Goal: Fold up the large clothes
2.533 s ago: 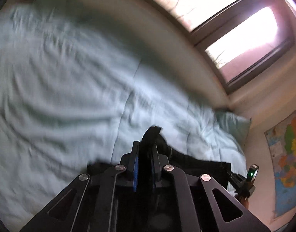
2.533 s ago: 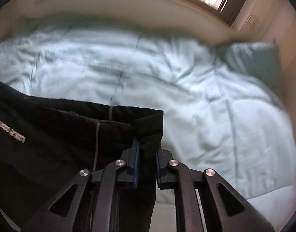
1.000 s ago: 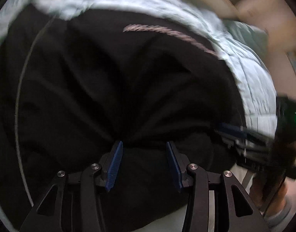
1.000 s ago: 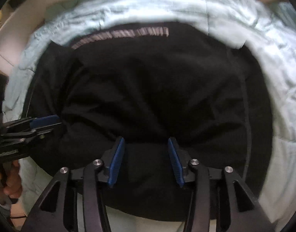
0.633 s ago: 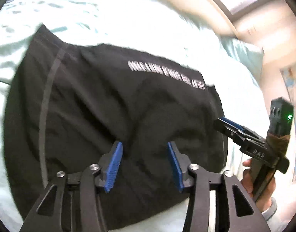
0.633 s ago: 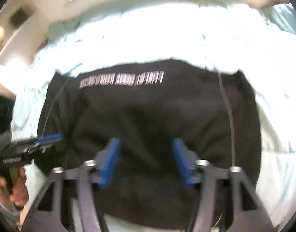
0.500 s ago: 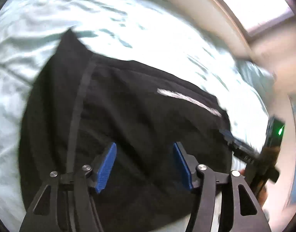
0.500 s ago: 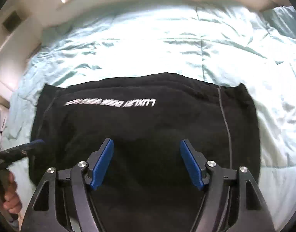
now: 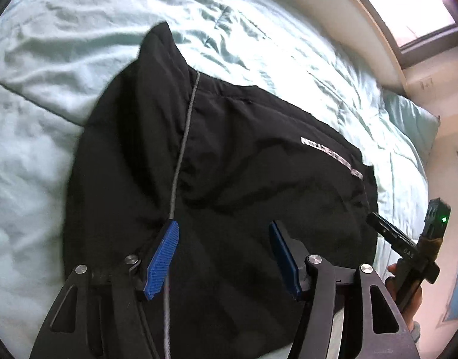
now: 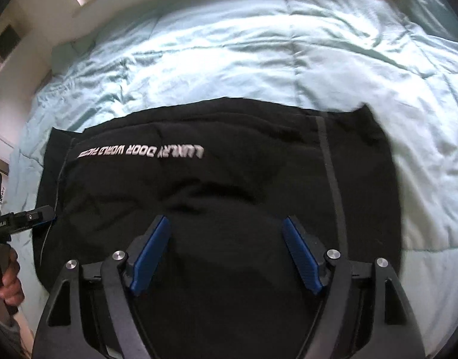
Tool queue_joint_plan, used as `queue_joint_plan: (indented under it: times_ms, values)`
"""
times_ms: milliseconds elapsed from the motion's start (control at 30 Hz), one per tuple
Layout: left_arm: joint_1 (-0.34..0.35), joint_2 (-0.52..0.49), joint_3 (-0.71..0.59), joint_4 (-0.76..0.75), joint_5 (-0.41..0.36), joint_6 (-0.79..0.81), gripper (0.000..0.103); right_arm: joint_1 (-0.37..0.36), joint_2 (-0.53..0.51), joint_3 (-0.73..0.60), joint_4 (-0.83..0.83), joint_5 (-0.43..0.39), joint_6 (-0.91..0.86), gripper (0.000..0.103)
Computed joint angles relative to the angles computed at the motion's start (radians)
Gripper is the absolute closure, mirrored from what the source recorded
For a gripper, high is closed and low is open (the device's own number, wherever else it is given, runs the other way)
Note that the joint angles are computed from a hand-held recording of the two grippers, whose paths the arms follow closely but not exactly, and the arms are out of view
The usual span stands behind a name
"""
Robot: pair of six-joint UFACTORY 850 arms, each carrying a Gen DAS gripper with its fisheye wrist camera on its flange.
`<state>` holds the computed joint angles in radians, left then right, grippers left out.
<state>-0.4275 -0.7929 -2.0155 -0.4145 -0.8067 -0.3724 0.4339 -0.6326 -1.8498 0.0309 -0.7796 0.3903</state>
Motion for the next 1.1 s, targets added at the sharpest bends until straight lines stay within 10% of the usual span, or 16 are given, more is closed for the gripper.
queue_joint_plan:
  times_ms: [200,533,1100]
  values:
    - [0.024,0.147,0.178,-0.061,0.105,0.049,0.038,-0.024,0.164,0.211,-0.059,0.027,0.102,0.023]
    - [0.054,0.215,0.275,0.055,0.06,-0.043,0.038,-0.086,0.304,0.41,-0.099,0.037,0.22,0.023]
    - [0.153,0.074,0.282,-0.415,0.042,0.24,0.035,-0.154,0.135,0.266,0.172,0.061,-0.039,0.019]
